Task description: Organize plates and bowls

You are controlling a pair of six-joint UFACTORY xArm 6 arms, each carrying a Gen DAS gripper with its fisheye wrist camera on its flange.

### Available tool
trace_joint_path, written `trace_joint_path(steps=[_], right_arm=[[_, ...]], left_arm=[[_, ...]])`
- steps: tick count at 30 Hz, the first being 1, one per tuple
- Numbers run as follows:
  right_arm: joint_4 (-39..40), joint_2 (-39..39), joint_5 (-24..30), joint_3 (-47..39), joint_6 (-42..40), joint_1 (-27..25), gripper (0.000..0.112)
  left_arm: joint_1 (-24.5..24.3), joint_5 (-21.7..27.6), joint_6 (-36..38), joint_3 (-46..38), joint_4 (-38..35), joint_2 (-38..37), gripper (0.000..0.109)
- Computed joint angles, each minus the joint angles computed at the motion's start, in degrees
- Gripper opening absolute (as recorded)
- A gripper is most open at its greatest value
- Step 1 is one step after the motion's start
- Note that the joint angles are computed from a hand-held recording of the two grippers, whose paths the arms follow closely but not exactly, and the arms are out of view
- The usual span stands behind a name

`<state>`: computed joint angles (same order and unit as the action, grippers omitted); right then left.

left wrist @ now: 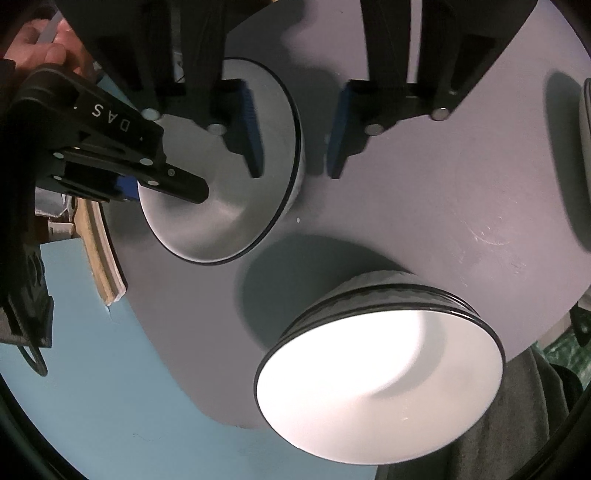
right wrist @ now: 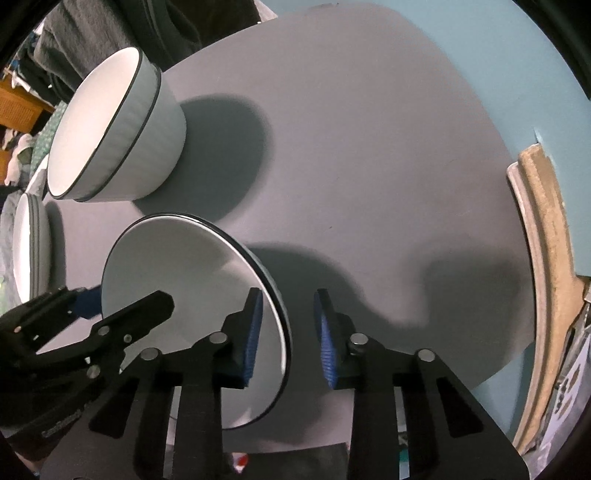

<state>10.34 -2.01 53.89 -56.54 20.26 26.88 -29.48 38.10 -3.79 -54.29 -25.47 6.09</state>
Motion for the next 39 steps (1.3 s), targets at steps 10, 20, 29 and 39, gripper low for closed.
trace_joint_path(steps=[10, 20, 29, 39], right_arm=[[2.70, 0.75, 0.88, -0.34, -1.30, -0.95, 0.011], [3.21, 2.55, 2.48, -3.14, -0.25, -1.15, 0.008], [2.19, 5.09, 3.23, -7.26, 2.37, 1.79, 0.007], [1.12, 6.04, 6.23, -12.82, 0.74, 1.90, 0.007]], left_arm=[[1.13, 1.40, 2.85, 0.68, -4.31, -0.28, 0.015], [0.24, 0.30, -1.46, 1.82, -2.93, -1.07, 0.010], [2.03, 2.94, -2.27, 3.47, -2.54, -4.15, 0.010], [3.54, 3.98, -6.18, 5.42, 1.77, -10.56, 0.010]])
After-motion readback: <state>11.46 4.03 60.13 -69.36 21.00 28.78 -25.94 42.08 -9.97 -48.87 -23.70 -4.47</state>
